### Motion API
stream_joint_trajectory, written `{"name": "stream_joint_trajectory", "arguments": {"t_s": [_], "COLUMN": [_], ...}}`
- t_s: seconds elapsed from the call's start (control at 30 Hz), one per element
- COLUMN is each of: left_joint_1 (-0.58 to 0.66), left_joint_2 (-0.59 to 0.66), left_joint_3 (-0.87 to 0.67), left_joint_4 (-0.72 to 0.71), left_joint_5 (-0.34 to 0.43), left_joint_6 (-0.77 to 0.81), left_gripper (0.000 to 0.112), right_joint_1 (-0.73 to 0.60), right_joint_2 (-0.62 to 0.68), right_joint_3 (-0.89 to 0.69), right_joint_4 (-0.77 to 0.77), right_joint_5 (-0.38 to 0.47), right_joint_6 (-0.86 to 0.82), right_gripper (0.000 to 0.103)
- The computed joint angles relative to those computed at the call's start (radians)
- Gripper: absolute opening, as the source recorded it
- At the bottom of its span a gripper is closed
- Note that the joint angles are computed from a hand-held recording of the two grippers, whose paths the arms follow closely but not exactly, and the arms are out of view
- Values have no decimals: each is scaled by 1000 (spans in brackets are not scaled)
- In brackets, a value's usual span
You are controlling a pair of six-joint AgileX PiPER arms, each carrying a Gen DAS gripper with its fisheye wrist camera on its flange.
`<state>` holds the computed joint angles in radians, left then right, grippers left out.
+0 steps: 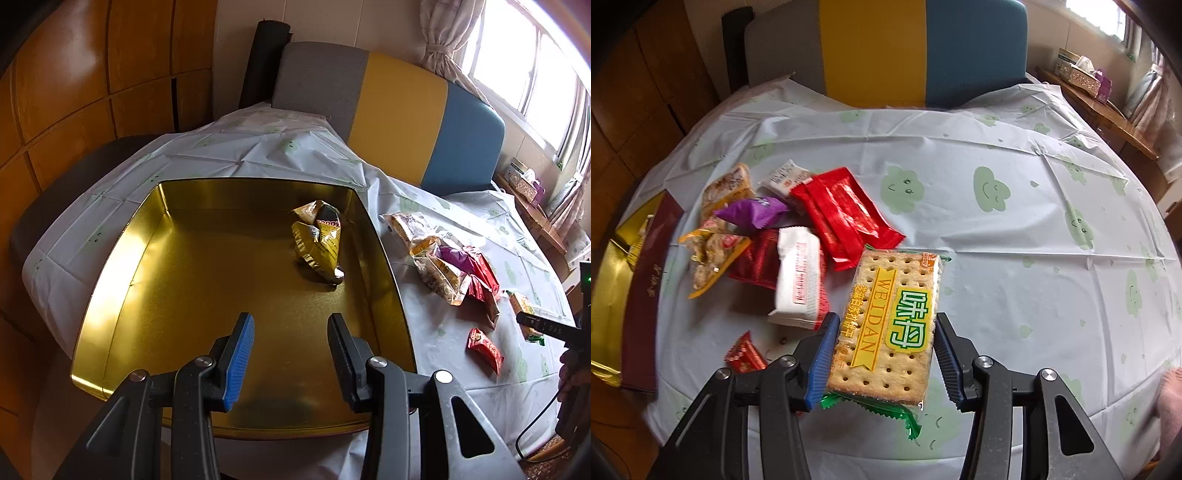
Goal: Organize snacks
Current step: 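Carry the WEIDAN cracker pack into the gold tray and open the right gripper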
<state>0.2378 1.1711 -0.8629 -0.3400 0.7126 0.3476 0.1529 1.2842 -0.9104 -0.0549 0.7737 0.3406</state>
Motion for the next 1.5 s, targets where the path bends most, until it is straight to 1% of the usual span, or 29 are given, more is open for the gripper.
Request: {"name": "stream_joint_trajectory", "arguments": {"t_s": [0.17, 0.23, 0.33, 0.43, 0.53, 0.6, 0.7, 0.8, 0.93, 1.1, 1.17, 1.27, 1.5], "left_joint_1": [28, 41, 65, 100, 148, 183, 239, 284, 326, 346, 345, 336, 306], "left_joint_2": [-2, 2, 7, 5, 11, 15, 23, 33, 50, 70, 75, 72, 47], "left_joint_3": [9, 10, 9, 9, 5, 2, -5, -11, -11, -8, -7, 3, 21], "left_joint_4": [-15, -24, -43, -62, -87, -107, -142, -168, -190, -206, -209, -209, -202], "left_joint_5": [-5, -6, -2, 3, 14, 21, 33, 43, 46, 44, 44, 39, 24], "left_joint_6": [19, 25, 43, 67, 97, 121, 162, 192, 221, 239, 245, 247, 249], "left_gripper": [42, 42, 42, 42, 42, 42, 42, 42, 42, 42, 42, 42, 42], "right_joint_1": [63, 142, 290, 431, 537, 594, 647, 672, 700, 724, 726, 729, 726], "right_joint_2": [-43, -38, 12, 102, 211, 289, 408, 525, 641, 706, 722, 713, 634], "right_joint_3": [-46, -85, -165, -273, -401, -496, -633, -759, -875, -921, -932, -905, -805], "right_joint_4": [54, 44, 7, -6, 1, -13, -9, -3, -3, -54, -74, -89, -114], "right_joint_5": [13, 17, 16, 13, 22, 43, 85, 150, 221, 252, 250, 228, 166], "right_joint_6": [-2, 27, 85, 110, 109, 113, 97, 76, 58, 69, 70, 76, 110], "right_gripper": [51, 51, 51, 51, 51, 51, 51, 51, 52, 53, 53, 53, 53]}}
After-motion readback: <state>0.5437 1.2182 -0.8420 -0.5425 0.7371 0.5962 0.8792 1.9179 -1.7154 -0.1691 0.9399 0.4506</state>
